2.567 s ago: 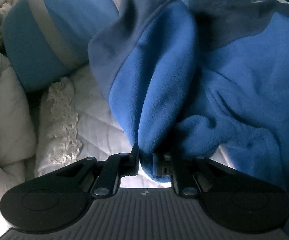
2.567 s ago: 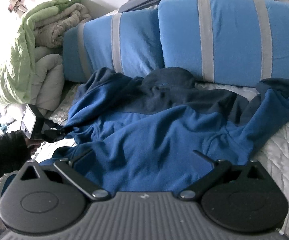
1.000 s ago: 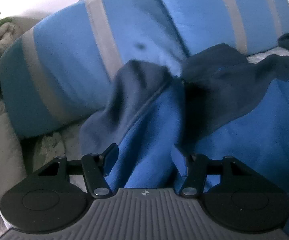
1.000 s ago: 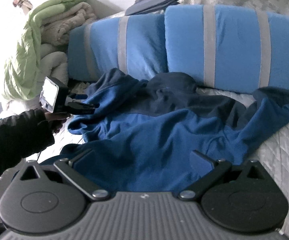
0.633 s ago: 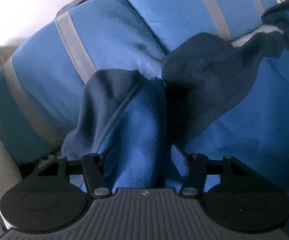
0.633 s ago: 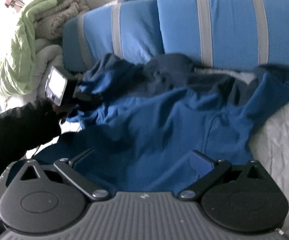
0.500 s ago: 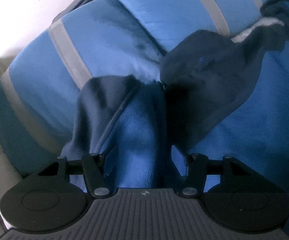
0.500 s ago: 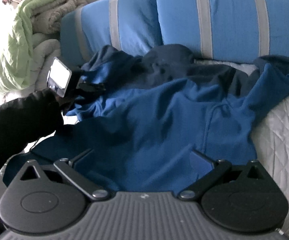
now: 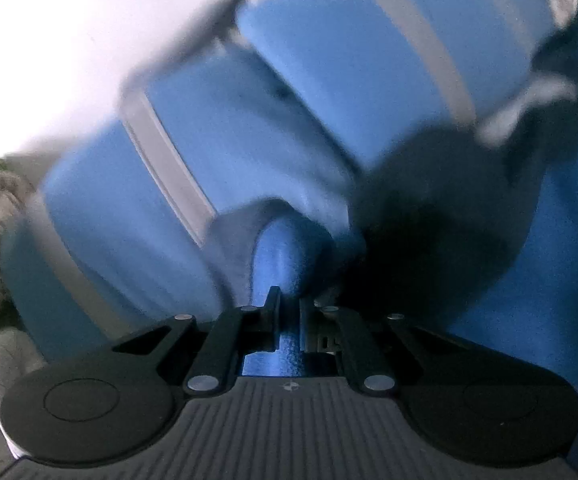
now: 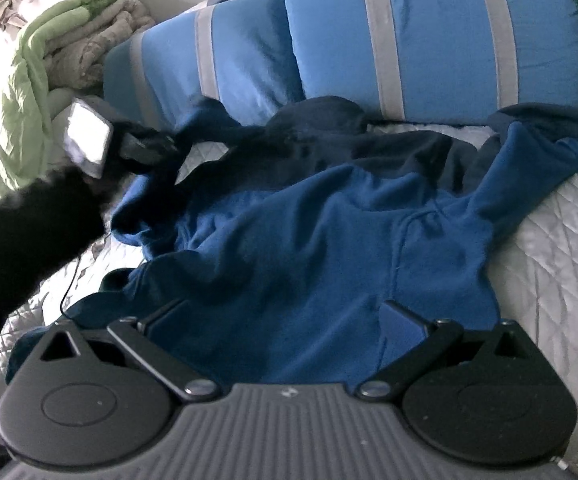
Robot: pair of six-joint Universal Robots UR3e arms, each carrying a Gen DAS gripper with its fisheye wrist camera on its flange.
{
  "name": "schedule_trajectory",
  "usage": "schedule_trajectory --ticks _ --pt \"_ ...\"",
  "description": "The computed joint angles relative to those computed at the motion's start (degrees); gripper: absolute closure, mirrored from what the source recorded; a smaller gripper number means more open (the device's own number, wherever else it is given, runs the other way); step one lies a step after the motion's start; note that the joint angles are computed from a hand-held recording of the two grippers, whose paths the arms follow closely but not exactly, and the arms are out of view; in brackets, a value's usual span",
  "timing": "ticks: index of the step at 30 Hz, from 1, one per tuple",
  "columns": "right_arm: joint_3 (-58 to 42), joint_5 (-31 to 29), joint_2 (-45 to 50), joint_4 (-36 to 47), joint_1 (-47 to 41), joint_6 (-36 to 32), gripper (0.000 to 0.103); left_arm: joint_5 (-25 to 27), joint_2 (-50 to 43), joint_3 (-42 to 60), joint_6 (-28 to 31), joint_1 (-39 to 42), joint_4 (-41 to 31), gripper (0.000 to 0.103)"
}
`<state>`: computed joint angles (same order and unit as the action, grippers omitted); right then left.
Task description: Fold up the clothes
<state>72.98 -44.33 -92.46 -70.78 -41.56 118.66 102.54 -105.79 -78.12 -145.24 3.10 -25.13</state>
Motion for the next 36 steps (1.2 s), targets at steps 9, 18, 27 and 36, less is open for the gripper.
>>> schedule_trajectory --ticks 9,18,27,36 --pt "-0.1 1.3 -0.7 3.4 -0.8 -3.1 0.0 -11.4 28.1 -19.3 4.2 12.1 -2.9 0.094" --pt "0.9 2.2 -1.7 4.7 -0.6 -3.6 0.0 -3.7 34.1 -33.8 5.6 21.6 -13.0 0.087" --pt "1.3 2.6 -3.7 7.5 -2.0 -5.7 0.0 -15.2 46.4 -46.1 21.9 20.1 -8.9 0.043" --pt "1.5 2.4 -5.0 9.9 -3.2 -7.8 0.0 -10.8 39.0 -54.5 36.3 9.4 9.4 0.044"
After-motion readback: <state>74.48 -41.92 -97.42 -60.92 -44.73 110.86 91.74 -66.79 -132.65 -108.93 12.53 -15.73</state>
